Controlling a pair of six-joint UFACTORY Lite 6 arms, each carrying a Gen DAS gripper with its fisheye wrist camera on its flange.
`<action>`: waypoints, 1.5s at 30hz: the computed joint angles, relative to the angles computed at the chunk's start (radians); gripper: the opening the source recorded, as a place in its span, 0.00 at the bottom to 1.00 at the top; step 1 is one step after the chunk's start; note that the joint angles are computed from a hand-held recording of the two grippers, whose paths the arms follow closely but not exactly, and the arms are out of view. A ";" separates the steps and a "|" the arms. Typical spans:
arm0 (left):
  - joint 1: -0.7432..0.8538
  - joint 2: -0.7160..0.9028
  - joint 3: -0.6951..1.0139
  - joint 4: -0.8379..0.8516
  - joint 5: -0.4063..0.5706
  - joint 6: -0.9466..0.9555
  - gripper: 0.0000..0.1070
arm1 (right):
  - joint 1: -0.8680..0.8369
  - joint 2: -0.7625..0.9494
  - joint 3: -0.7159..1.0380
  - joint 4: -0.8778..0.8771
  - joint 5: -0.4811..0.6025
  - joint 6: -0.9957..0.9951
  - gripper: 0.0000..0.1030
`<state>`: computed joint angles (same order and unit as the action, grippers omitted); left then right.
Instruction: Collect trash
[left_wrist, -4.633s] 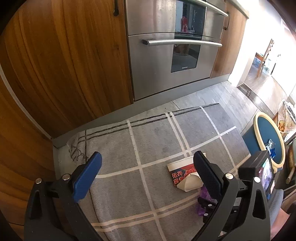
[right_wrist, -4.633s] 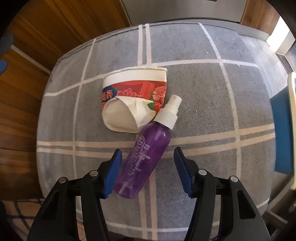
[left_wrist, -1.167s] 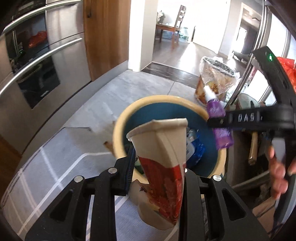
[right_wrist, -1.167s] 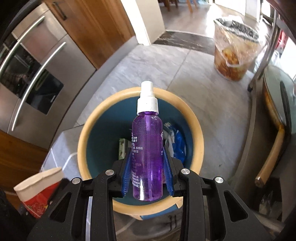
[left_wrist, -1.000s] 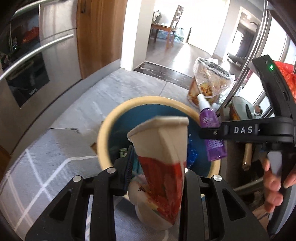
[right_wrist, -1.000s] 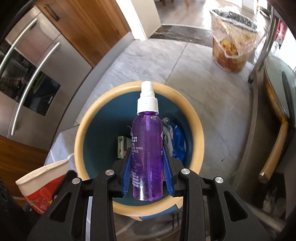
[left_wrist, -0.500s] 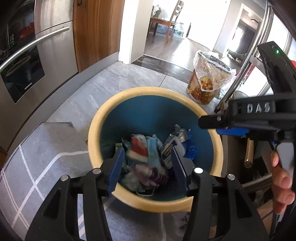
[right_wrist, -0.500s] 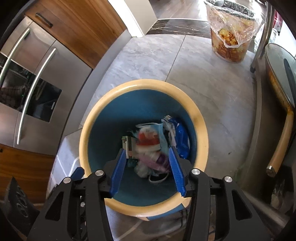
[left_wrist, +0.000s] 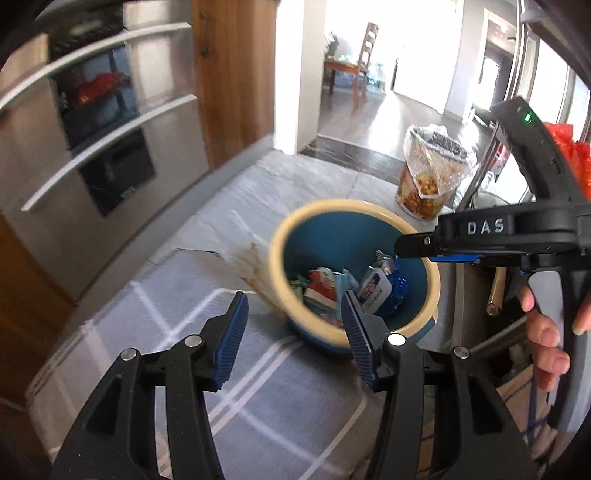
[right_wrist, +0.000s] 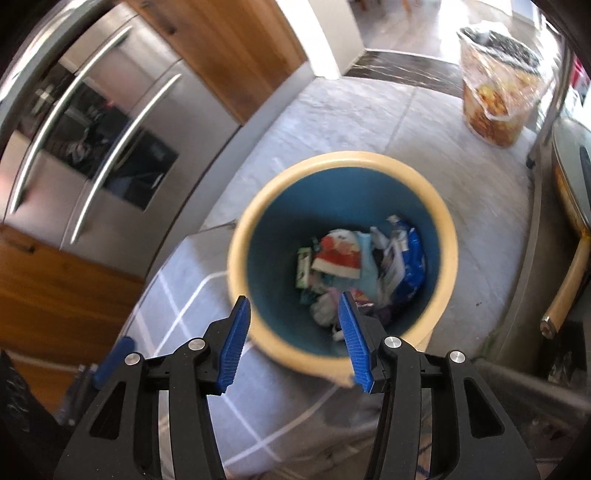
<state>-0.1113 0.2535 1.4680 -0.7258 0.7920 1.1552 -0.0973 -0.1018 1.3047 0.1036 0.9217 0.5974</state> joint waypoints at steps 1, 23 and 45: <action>0.043 -0.021 0.003 -0.006 0.036 0.009 0.49 | 0.024 -0.007 0.008 -0.019 0.005 0.015 0.52; 0.480 -0.228 -0.195 -0.136 0.061 0.259 0.91 | 0.837 -0.139 -0.222 -0.716 0.333 0.982 0.95; 0.391 -0.242 -0.237 -0.159 -0.033 0.235 0.91 | 0.878 -0.098 -0.225 -0.831 0.337 0.975 0.95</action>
